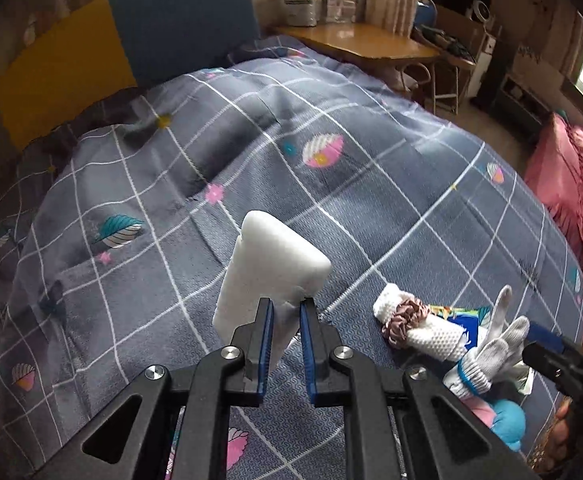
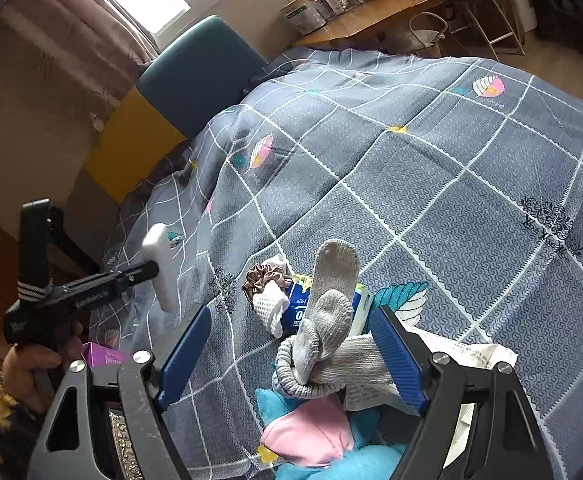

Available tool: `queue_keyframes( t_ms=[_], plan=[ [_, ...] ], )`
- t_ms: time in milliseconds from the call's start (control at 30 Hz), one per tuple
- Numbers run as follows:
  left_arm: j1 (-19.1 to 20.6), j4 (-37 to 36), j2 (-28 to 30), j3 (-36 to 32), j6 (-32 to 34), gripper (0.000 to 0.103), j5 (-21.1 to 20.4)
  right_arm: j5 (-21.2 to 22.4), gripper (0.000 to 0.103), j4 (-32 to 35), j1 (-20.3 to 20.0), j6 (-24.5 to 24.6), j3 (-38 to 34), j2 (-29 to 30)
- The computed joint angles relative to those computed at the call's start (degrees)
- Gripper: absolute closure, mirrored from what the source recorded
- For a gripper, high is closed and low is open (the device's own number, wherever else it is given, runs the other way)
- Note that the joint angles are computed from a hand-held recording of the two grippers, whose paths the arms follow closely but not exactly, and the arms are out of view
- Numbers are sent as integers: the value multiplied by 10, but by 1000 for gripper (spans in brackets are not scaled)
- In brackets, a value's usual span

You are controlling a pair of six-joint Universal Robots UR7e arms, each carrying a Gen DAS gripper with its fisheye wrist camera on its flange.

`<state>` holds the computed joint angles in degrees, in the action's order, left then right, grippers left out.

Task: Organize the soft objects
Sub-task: 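Grasp the white sponge with the left gripper and lift it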

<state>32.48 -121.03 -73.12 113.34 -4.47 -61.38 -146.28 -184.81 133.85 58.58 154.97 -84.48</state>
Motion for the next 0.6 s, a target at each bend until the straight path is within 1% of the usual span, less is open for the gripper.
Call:
queue_keyframes(
  t_ms=[100, 300, 433, 600],
  plan=[
    [5, 3, -20, -17, -24, 91, 18, 2, 20, 0, -2, -2, -1, 4],
    [16, 35, -67, -53, -64, 91, 89, -4, 21, 15, 3, -7, -8, 11],
    [23, 74, -108, -69, -88, 91, 145, -10, 21, 23, 9, -14, -15, 20],
    [34, 135, -174, -77, -118, 91, 196, -10, 22, 35, 10, -32, -23, 33]
  ],
)
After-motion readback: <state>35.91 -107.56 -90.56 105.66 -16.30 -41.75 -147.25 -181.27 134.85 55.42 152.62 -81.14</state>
